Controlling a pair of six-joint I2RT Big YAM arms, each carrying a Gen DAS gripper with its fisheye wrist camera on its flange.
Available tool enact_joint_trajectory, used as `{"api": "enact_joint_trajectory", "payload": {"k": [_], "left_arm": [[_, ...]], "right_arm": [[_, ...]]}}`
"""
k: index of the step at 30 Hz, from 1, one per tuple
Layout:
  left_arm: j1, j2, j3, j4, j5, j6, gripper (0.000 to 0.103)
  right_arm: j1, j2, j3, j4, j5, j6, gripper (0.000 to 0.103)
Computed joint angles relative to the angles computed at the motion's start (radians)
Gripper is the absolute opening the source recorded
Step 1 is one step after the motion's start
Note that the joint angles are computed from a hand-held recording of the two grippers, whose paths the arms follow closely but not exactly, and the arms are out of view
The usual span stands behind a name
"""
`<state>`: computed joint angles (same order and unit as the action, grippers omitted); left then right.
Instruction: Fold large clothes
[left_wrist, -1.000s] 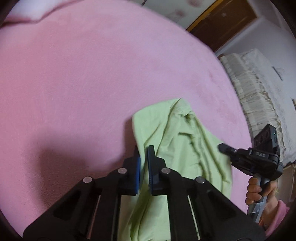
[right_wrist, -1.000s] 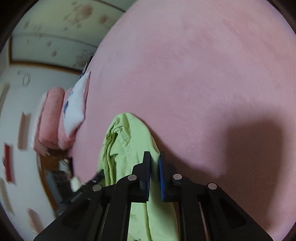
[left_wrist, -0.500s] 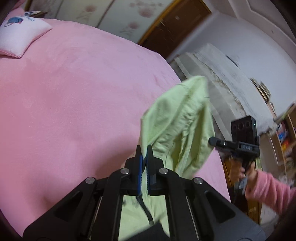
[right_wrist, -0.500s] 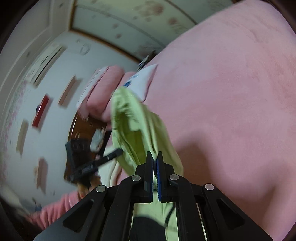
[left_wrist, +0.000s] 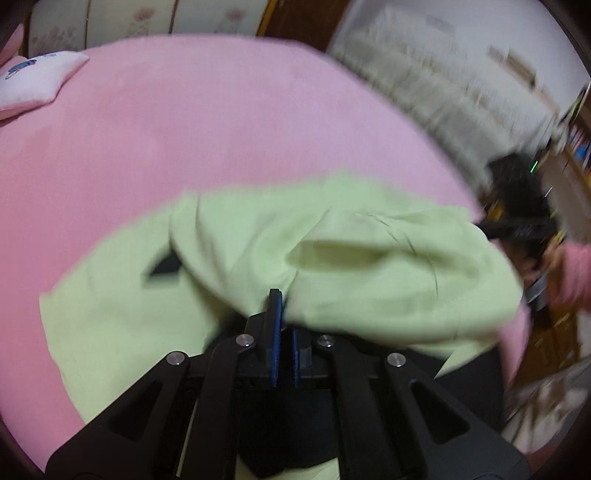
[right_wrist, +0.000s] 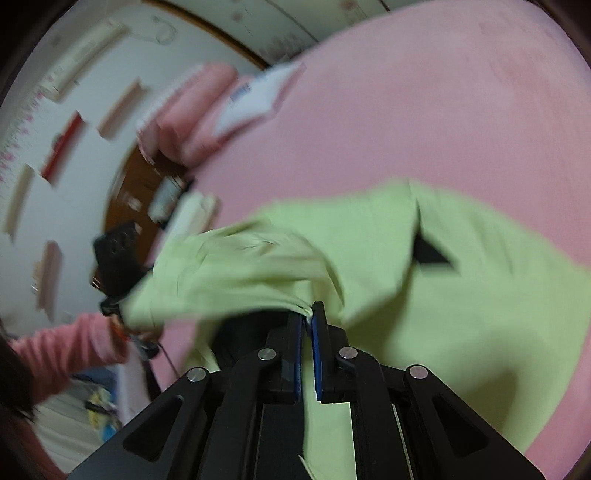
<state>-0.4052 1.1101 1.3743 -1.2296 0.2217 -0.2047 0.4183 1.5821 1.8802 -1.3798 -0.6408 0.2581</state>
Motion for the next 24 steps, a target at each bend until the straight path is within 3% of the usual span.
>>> {"api": "enact_joint_trajectory", "payload": {"k": [4,6,8,10,12,13,15,18,20,22,23,24], "left_arm": [[-0.128,-0.067,-0.117,-0.013,-0.225,0.044,0.003],[-0.153,-0.066,-0.120,-0.030,-0.274,0.051,0.005],[-0.157,-0.038,-0.083,-0.089,-0.282,0.057,0.012],[-0.127,0.051,0.026,-0.201,-0.272,0.073,0.053],[-0.102,0.087,0.094,-0.294,-0.301,0.068,0.059],[-0.098,0.083,0.111,-0.324,-0.314,0.063,0.059],[-0.086,0.062,0.148,-0.374,-0.319,0.037,0.059],[-0.092,0.026,0.204,-0.373,-0.332,-0.058,0.059],[-0.121,-0.003,0.212,-0.324,-0.339,-0.203,0.059],[-0.157,-0.006,0.196,-0.263,-0.311,-0.353,0.056],[-0.182,-0.008,0.176,-0.223,-0.285,-0.429,0.052],[-0.191,0.017,0.176,-0.193,-0.270,-0.463,0.037]], "right_arm": [[0.073,-0.061,-0.138,0.010,0.144,-0.031,0.008],[0.108,-0.065,-0.154,0.028,0.229,-0.029,0.008],[0.127,-0.064,-0.136,0.000,0.269,-0.030,0.011],[0.128,-0.042,-0.060,-0.089,0.291,-0.059,0.015],[0.124,-0.029,-0.032,-0.153,0.361,-0.132,0.050],[0.133,-0.026,-0.013,-0.175,0.400,-0.155,0.074],[0.135,-0.050,0.009,-0.173,0.438,-0.200,0.077],[0.148,-0.067,0.080,-0.181,0.452,-0.132,0.077],[0.157,-0.078,0.099,-0.145,0.448,-0.038,0.077],[0.180,-0.122,0.034,-0.009,0.423,0.123,0.075],[0.185,-0.138,0.004,0.049,0.400,0.192,0.065],[0.212,-0.132,-0.008,0.096,0.404,0.258,0.056]]}}
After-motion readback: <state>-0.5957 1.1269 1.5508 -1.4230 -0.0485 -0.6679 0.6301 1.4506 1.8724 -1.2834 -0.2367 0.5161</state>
